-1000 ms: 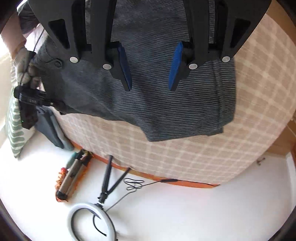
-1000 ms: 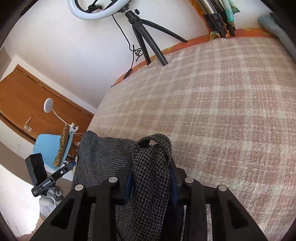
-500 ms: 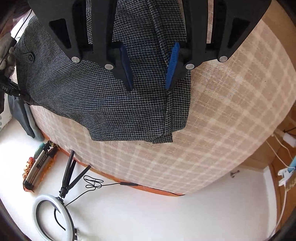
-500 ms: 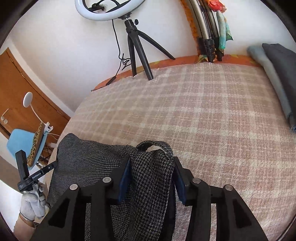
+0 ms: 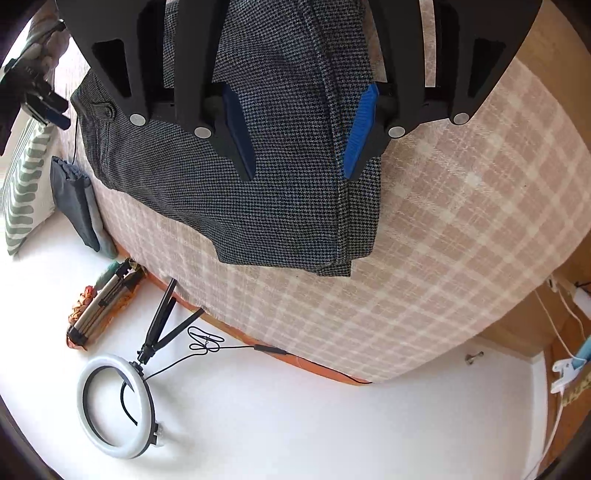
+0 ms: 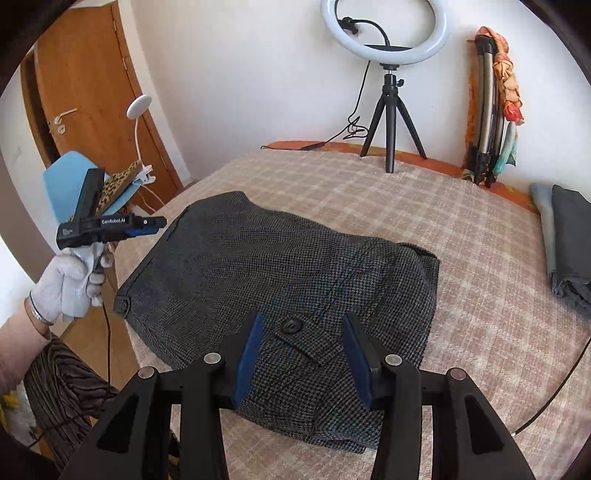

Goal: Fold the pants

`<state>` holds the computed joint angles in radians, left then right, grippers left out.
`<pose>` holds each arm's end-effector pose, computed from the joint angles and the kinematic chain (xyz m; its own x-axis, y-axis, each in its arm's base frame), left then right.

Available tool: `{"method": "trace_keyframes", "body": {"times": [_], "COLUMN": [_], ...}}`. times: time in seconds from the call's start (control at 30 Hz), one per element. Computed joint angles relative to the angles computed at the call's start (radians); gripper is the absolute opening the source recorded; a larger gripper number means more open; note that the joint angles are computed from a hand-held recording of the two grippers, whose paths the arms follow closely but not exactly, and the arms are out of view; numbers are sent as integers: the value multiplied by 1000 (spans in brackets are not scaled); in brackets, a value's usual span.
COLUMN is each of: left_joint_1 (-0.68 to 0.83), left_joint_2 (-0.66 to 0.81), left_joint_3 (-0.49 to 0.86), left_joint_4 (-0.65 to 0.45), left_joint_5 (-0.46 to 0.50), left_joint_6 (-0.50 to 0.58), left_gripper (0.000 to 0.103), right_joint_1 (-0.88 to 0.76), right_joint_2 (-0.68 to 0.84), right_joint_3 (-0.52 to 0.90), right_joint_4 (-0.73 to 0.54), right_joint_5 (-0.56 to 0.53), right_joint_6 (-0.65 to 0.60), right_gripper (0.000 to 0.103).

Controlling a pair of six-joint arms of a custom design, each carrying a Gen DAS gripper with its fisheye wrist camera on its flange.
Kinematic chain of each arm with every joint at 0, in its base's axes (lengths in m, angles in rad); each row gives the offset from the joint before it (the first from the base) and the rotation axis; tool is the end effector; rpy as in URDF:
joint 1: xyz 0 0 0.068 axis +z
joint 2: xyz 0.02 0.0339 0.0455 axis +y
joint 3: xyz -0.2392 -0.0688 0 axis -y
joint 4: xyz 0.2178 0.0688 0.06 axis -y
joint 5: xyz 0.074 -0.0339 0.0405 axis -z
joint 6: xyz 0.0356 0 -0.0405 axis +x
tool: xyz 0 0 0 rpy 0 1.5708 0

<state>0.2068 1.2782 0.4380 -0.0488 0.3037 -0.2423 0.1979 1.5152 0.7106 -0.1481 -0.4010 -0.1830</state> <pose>0.2068 0.0325 0.1365 -0.7349 -0.3881 -0.5561 -0.1935 0.9059 -0.3766 0.2550 0.0653 0.1500 -0.7124 -0.3137 -0.6277 -0.5415 0.8147 0.2074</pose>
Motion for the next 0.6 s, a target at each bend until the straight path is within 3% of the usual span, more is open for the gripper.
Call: {"method": "trace_keyframes", "body": {"times": [0.2,0.33,0.5,0.6], "left_joint_1": [165,315,390,393], "left_joint_2": [-104,-77,-92,-123], "left_joint_3": [-49,-78,-148,-197], "left_joint_4": [-115,-188,-273,-290], "left_joint_5": [124,264,353,372], "left_joint_6": [64,124,225,246], "left_gripper": [59,62,62,62], "right_joint_1": [100,141,137,220], "right_joint_2": [120,125,65,5], "right_joint_3": [-32,-43,-19,-35], "right_joint_4": [61,83,39,60], "right_joint_5": [112,176,126,117], "right_joint_6": [-23,-38,18,42], "right_gripper": [47,47,46,46]}}
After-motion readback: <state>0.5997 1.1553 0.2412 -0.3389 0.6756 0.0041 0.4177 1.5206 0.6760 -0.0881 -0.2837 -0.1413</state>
